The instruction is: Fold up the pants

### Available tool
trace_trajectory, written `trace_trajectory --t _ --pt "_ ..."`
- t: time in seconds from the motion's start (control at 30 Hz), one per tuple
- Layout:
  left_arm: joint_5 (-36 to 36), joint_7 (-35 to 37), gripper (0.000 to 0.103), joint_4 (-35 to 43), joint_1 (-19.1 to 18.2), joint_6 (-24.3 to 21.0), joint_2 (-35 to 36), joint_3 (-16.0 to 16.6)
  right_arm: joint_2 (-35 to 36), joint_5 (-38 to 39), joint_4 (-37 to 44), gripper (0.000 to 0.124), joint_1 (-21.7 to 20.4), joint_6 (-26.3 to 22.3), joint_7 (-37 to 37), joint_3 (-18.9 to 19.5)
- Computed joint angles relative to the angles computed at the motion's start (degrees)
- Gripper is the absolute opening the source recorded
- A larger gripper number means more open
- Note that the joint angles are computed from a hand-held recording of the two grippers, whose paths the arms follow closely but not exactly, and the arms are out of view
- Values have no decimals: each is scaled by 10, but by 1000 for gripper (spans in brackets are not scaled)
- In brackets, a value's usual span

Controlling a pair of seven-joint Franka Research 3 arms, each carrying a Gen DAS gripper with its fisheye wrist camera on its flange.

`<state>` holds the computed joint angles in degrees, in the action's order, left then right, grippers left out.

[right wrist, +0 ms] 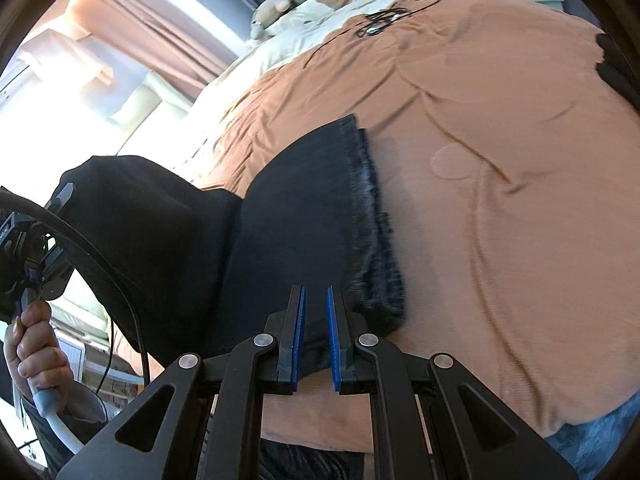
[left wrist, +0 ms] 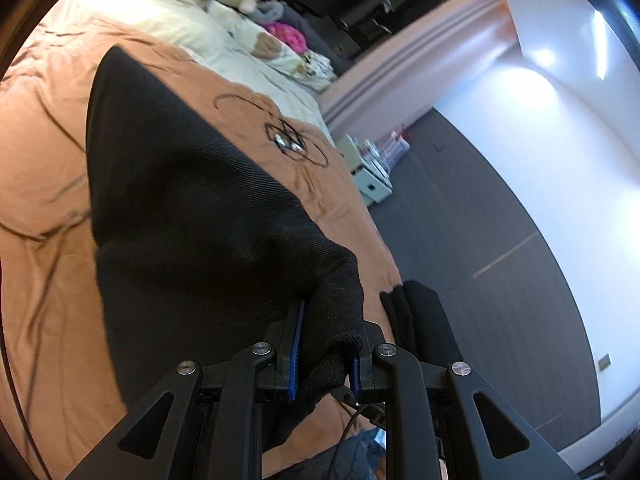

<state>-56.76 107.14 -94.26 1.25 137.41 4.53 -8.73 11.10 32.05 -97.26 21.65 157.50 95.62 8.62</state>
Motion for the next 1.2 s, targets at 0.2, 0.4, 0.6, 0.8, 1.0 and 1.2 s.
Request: trace_trajectory --t 0.2,0.4,0.6,0.8,1.0,1.2 --pt "22 -5 19 48 -11 -30 48 -23 -31 3 -40 6 -7 4 10 -9" --pt "91 -38 30 83 -19 -108 93 -45 -57 9 -66 11 -14 4 19 -15" --pt "72 -41 75 57 -1 -116 87 -47 -63 89 -69 12 -23 4 -33 -10" --pt "85 -47 76 -7 12 -92 45 -25 -47 138 -51 51 -22 7 -92 -4" --pt "103 -72 76 -37 13 -72 31 -8 -13 72 -13 51 -15 -20 -60 -10" --pt "126 -93 76 -76 16 -41 15 6 4 22 10 20 -14 -58 -37 -7"
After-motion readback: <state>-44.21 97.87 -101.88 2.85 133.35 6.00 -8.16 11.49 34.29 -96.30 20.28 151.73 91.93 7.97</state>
